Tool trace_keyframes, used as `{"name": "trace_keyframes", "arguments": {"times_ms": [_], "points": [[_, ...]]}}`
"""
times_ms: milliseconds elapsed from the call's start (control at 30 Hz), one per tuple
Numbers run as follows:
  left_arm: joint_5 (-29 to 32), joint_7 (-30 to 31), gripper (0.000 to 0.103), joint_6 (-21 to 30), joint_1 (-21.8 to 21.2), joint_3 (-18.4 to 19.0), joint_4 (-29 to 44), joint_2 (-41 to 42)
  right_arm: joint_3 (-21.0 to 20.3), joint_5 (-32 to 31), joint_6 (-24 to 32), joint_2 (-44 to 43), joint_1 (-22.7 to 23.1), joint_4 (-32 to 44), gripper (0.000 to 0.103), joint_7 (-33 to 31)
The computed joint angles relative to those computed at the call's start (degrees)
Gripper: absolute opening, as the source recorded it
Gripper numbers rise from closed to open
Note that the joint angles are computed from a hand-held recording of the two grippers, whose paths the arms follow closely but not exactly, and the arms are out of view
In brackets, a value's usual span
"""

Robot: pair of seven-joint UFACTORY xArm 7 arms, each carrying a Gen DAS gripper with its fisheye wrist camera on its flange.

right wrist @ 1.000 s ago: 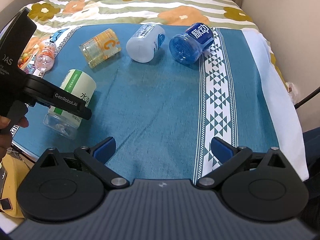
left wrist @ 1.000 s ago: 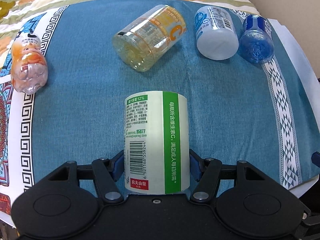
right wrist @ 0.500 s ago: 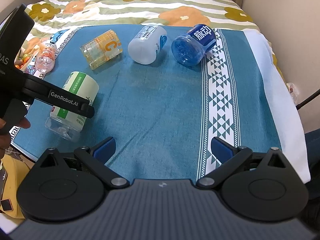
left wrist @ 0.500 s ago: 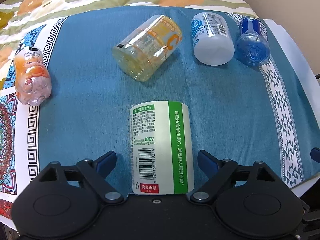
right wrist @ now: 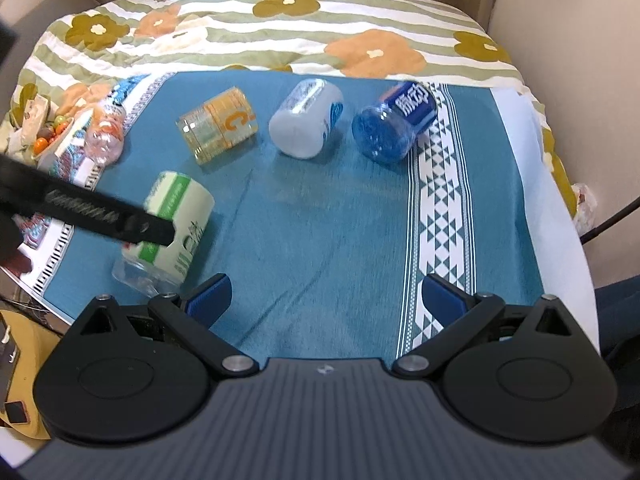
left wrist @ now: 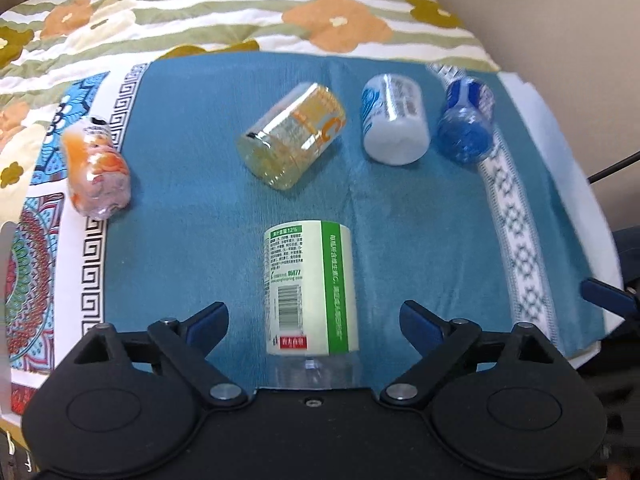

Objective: Flip cup upright
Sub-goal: 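Open the left gripper, releasing the cup, while the right gripper grasps it, then rotate the cup with the right gripper so its open rim faces up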

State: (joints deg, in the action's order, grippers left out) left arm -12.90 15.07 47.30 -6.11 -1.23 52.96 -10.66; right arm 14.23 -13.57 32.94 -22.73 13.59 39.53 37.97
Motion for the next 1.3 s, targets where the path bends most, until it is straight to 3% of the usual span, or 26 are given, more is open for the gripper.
{"name": "trace_keyframes", "arguments": {"times_ms": [267,433,733,1033,1300], "points": [[2.5,0.4,0.103,1.4,3.2,2.2,-2.0,-6.1,-2.5,3.7,2.0,6.2,2.0,8.6,0.103,-8.2],[5.9,0.6,0.103,-1.2,5.7,3.5,-4.4,-8.0,-5.9,19.0,2.2,14.0,5.5,15.2,0.103,-15.5],[3.6,4.0,0.103,-0.2,8.4,6.3,-4.8,-5.6,-5.1,34.8,2.2,27.6,4.7,24.5,0.103,-16.3],[1.1,6.7,0.103,0.5,10.4,7.1,-3.7,-2.8,-3.8,39.5,4.2,35.4,2.8,30.6,0.103,-15.3],[-0.2,8.1,0.103,1.1,11.2,6.8,-2.3,-0.8,-3.3,40.6,6.2,37.3,2.0,32.1,0.078,-15.2]]}}
